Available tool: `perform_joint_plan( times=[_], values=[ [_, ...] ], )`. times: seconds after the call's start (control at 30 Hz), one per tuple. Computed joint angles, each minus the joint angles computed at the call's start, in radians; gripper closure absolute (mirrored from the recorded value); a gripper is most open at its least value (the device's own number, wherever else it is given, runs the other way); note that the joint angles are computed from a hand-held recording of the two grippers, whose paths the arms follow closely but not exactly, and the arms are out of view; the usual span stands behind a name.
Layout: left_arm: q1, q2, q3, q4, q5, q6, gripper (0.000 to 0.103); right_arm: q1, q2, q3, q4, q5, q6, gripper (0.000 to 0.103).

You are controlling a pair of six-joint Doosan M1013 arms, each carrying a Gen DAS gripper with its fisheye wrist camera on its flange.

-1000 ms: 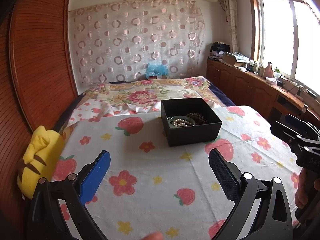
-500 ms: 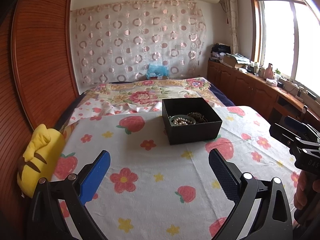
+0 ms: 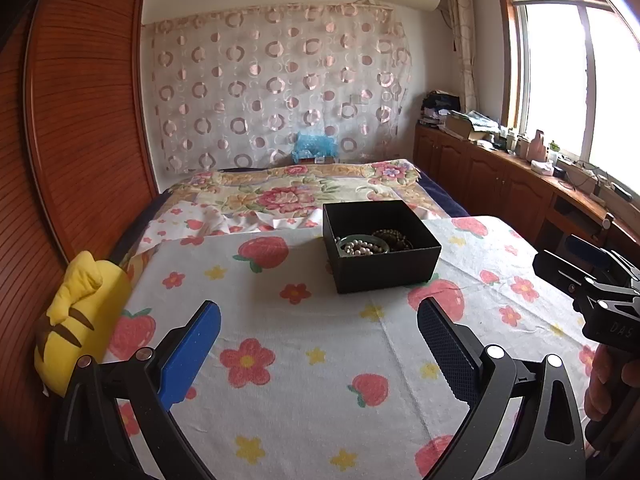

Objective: Organize jewelry

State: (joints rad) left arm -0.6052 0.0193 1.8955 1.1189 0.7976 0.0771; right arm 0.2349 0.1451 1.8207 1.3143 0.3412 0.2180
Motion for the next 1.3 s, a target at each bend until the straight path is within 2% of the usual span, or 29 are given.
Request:
perform_joint_plan(
  times=[1.3],
  values=[
    [-0.003, -0.003, -0.008, 0.003, 0.007, 0.001, 0.008, 0.002, 0.001, 0.004, 0.016, -0.004, -0.017, 0.003]
  ],
)
